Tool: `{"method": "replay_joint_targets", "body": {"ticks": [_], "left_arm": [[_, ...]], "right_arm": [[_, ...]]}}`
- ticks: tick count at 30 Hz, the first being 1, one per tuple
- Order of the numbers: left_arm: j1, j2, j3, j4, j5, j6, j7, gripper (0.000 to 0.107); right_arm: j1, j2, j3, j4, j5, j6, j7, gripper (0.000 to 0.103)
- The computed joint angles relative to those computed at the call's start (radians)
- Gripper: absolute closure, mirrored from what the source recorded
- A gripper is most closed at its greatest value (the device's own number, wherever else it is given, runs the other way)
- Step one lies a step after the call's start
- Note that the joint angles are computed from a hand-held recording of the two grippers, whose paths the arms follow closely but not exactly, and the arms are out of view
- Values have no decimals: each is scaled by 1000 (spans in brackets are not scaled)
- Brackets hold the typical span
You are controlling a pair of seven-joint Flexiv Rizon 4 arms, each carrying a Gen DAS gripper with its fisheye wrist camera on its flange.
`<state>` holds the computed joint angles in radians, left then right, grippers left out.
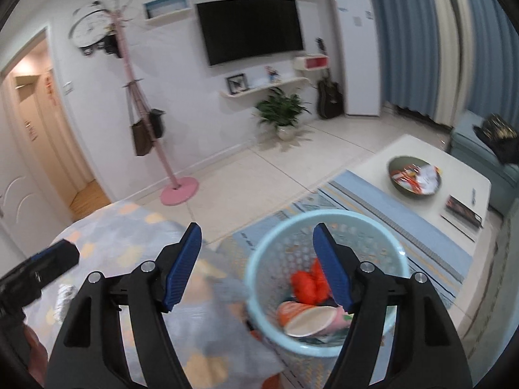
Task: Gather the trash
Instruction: 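Grasp the teal packet with the right tool while the left tool reaches the white dotted cloth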
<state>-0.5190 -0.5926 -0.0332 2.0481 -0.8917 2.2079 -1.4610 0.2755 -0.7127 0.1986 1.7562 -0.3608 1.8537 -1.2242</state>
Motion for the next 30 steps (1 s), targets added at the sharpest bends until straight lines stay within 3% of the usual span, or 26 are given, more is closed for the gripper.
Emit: {"method": "replay_joint_targets", "body": {"ticks": [7, 11, 16, 19, 23, 30], "left_arm": [[5, 93, -9, 204, -82, 131, -113, 34], [43, 148, -25, 340, -54, 172, -238, 36], [101, 182, -17, 473, 69, 206, -410, 36], [128, 192, -10, 529, 122, 196, -478, 40], [214, 172, -3, 559, 308, 189, -612, 46], [252, 115, 10, 545, 426, 173, -681, 46]], "right_arm": [[86, 42, -13, 83, -9, 59, -51, 34], [128, 55, -2, 129, -28, 79, -90, 34], [88, 33, 106, 154, -126, 43, -106, 34], [21, -3, 218, 153, -212, -27, -124, 33], [-20, -43, 320, 158, -252, -125, -184, 30], [62, -44, 281, 153, -176, -209, -241, 30]]}}
